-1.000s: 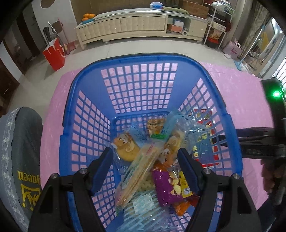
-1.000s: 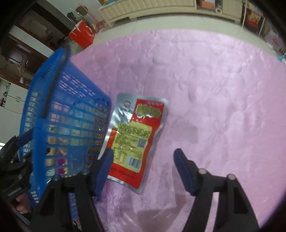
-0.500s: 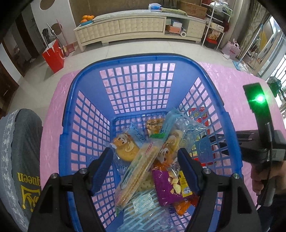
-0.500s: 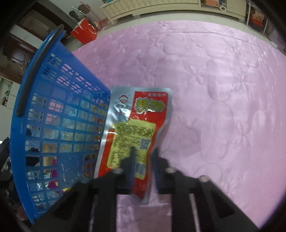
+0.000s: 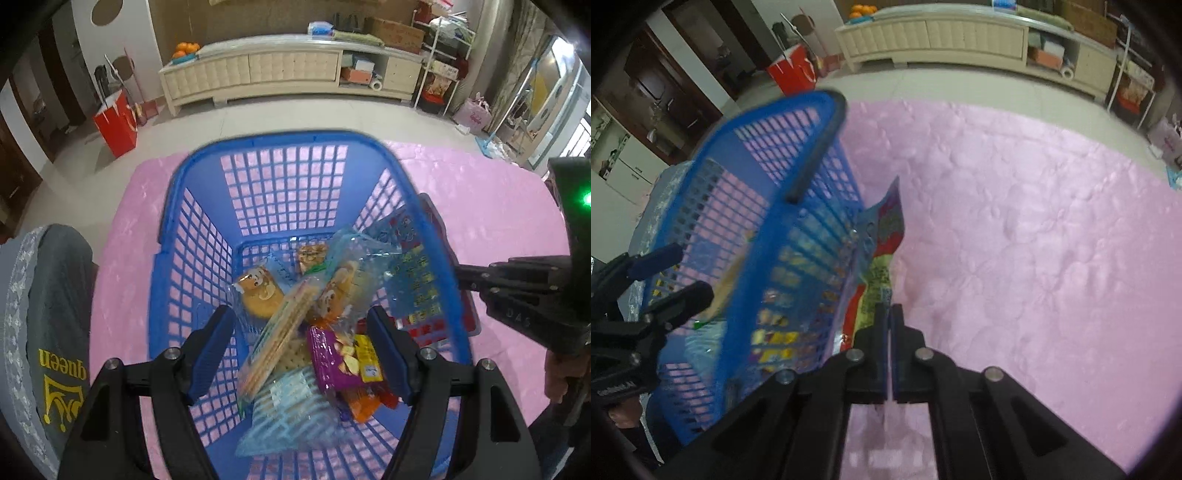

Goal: Organize snacks
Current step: 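Grasp the red snack packet with the right tool and lift it, then carry the red packet over the basket and release it inside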

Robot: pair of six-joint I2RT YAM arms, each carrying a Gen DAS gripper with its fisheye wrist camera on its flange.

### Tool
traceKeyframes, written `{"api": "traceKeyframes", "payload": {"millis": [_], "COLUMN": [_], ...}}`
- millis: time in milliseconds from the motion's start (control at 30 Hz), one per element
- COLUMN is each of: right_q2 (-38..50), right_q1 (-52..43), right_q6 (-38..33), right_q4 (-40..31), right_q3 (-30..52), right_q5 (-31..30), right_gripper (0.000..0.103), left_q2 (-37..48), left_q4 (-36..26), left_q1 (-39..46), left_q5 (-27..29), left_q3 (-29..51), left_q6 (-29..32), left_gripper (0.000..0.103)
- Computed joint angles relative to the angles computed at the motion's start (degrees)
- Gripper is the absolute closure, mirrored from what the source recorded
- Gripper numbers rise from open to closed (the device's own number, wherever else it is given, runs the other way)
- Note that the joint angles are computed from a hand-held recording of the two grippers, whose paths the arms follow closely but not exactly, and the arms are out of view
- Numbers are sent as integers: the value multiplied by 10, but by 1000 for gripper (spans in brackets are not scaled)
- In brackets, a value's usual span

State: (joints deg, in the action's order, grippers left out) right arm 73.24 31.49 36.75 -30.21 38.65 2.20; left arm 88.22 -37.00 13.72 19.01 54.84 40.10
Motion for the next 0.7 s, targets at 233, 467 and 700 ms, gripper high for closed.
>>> {"api": "traceKeyframes", "payload": {"millis": [233,467,700], "right_q2": [-96,-88,-70], "right_q1": [68,164,239], "right_q6": [47,93,118], "right_q4": [-118,-177,-242], "right_q3": [38,122,222], "right_q5": [64,151,218], "right_gripper": [100,100,100], "left_q2": [-75,-137,-157], "left_q4": [-81,-182,-254], "left_q1": [44,118,173], "left_q5": [49,115,159], "left_q3": [14,50,102], "left_q6": [18,73,112], "left_gripper": [31,30,31]}}
